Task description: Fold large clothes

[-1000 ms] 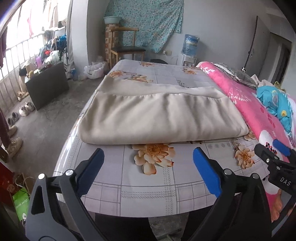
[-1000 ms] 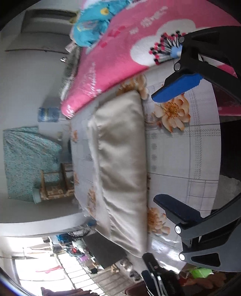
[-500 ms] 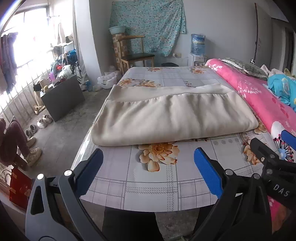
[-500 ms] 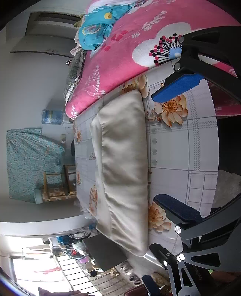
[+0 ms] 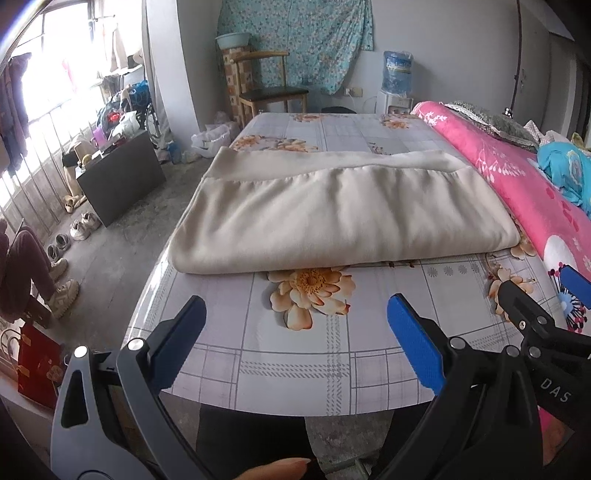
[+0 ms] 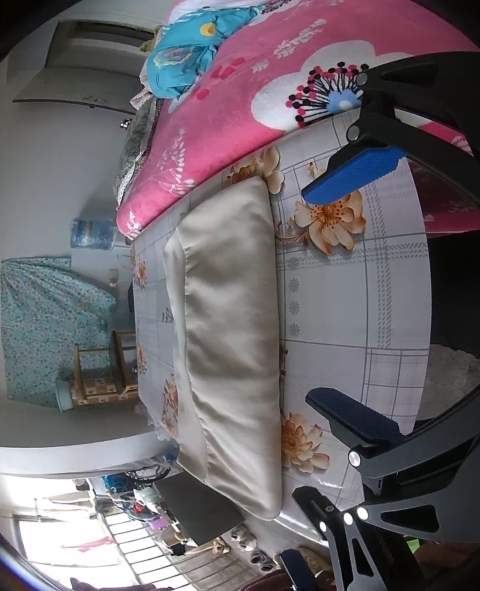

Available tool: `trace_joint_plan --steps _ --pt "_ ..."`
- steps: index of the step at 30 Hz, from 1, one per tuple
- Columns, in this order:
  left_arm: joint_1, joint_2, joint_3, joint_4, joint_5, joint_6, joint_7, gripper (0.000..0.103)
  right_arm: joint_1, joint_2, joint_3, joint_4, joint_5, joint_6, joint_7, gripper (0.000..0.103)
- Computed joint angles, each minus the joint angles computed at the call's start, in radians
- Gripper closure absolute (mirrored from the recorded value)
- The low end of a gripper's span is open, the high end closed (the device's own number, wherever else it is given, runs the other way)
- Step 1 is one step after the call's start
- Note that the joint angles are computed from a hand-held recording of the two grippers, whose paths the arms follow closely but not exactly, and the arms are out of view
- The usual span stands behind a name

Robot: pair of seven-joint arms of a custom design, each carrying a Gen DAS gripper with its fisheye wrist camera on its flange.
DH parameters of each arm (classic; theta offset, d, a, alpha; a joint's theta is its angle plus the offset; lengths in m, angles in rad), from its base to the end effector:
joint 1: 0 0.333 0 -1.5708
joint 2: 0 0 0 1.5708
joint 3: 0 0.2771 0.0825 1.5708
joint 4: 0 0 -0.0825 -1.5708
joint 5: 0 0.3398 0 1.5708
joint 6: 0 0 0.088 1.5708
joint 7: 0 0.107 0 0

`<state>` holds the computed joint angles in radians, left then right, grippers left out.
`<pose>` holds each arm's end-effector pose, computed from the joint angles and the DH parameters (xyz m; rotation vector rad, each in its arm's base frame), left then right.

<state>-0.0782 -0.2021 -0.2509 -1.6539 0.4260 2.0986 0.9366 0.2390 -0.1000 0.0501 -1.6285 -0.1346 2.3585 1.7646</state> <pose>0.4642 -0.1550 0.7127 -1.8865 1.5439 -0.5885 0.5069 0.1507 0.7065 -1.8290 1.5719 -0.6964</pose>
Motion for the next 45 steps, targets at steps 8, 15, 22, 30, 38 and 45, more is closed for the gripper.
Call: trace_joint_plan --steps 8,15,22,30,38,45 --pt "-0.004 0.007 0.007 0.005 -0.035 -0.007 0.008 0.008 0.002 0.001 0.001 0.002 0.010 -0.013 -0.011 0.006" --pt "-0.004 0.004 0.006 0.001 -0.039 0.000 0.009 0.008 0.002 0.001 0.003 0.002 0.001 -0.016 -0.002 0.006" --pt "-0.004 0.003 0.007 0.000 -0.046 0.005 0.010 0.008 0.002 0.001 0.004 0.011 -0.012 -0.024 0.010 0.006" --pt "-0.004 0.004 0.008 0.000 -0.053 0.006 0.010 0.008 0.003 0.002 0.004 0.015 -0.016 -0.031 0.009 0.006" --pt "-0.004 0.004 0.009 0.002 -0.059 0.004 0.013 0.008 0.003 0.000 0.006 0.011 -0.025 -0.032 0.015 0.006" --pt "-0.003 0.005 0.009 0.002 -0.063 0.007 0.013 0.008 0.003 -0.001 0.006 0.009 -0.028 -0.031 0.015 0.006"
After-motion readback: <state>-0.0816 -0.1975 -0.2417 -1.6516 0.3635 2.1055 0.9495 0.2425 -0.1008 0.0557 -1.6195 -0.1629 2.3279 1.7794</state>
